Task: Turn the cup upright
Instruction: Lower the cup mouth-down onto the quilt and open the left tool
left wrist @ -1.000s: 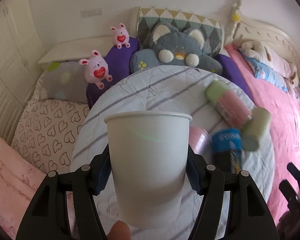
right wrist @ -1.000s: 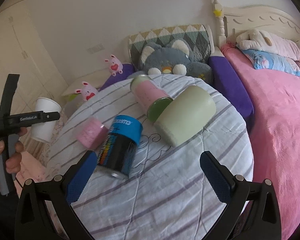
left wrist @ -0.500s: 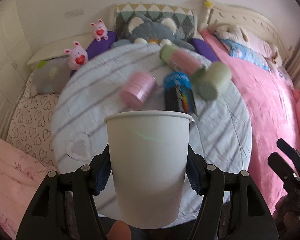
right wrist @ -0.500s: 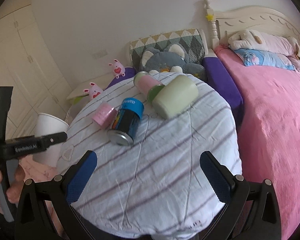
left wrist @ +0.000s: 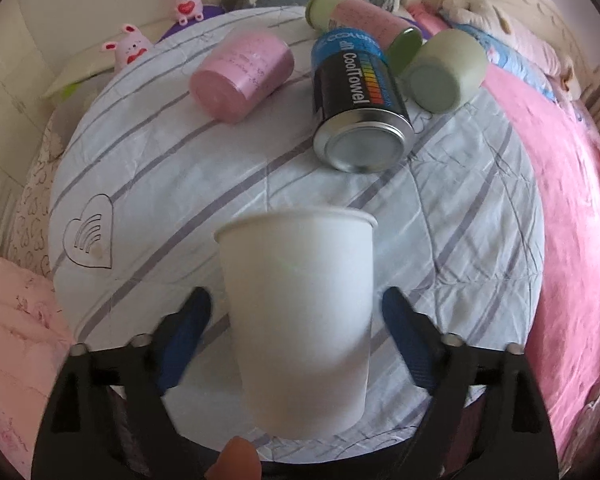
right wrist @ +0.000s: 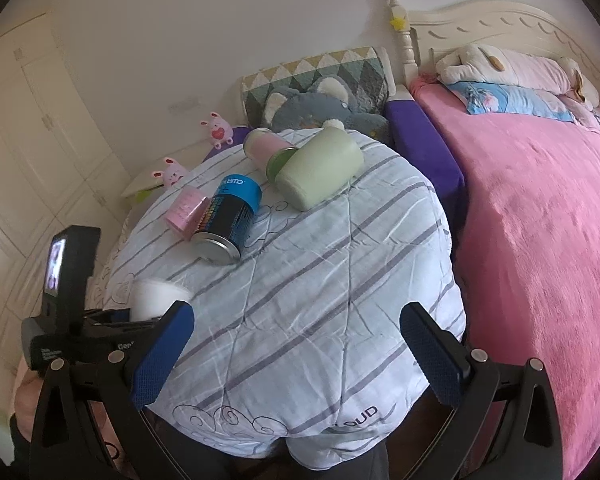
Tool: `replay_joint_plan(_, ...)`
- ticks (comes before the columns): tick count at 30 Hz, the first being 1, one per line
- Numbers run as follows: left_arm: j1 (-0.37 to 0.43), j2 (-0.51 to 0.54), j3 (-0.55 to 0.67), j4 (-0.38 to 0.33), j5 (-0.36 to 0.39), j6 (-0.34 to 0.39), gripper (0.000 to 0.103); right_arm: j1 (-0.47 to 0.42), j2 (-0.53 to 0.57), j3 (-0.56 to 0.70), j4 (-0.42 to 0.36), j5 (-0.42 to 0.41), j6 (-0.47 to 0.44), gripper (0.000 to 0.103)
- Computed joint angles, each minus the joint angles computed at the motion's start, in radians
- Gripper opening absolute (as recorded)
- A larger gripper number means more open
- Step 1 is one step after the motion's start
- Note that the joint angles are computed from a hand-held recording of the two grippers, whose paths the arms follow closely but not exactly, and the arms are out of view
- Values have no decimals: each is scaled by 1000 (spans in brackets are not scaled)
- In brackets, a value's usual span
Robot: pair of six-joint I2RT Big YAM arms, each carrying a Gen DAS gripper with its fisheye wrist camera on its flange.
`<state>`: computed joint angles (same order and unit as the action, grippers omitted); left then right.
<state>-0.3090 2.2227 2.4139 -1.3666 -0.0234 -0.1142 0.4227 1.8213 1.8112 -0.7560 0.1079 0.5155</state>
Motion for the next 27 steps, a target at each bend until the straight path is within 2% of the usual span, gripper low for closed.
replay_joint_plan(6, 11, -61, -72, 47, -17, 11, 95, 9, 12, 20, 2, -5, -10, 103)
replay_joint_plan(13, 29, -203, -220, 130, -68, -9, 95, 28, 8, 39, 4, 5, -27, 103)
replay_joint_plan(16, 45, -274, -290, 180, -81, -5, 96, 40, 8, 50, 4, 8, -34, 103)
replay_joint_plan(18, 51, -334, -354, 225, -99, -6, 101, 50, 9, 56, 4, 7, -39, 103)
replay_joint_plan(22, 49, -451, -482, 334, -194, -7, 103, 76, 21, 83, -7, 3, -54, 103)
replay_joint_plan(27, 62, -544, -591, 405, -236, -19, 103, 104, 25, 97, -3, -7, -63, 103)
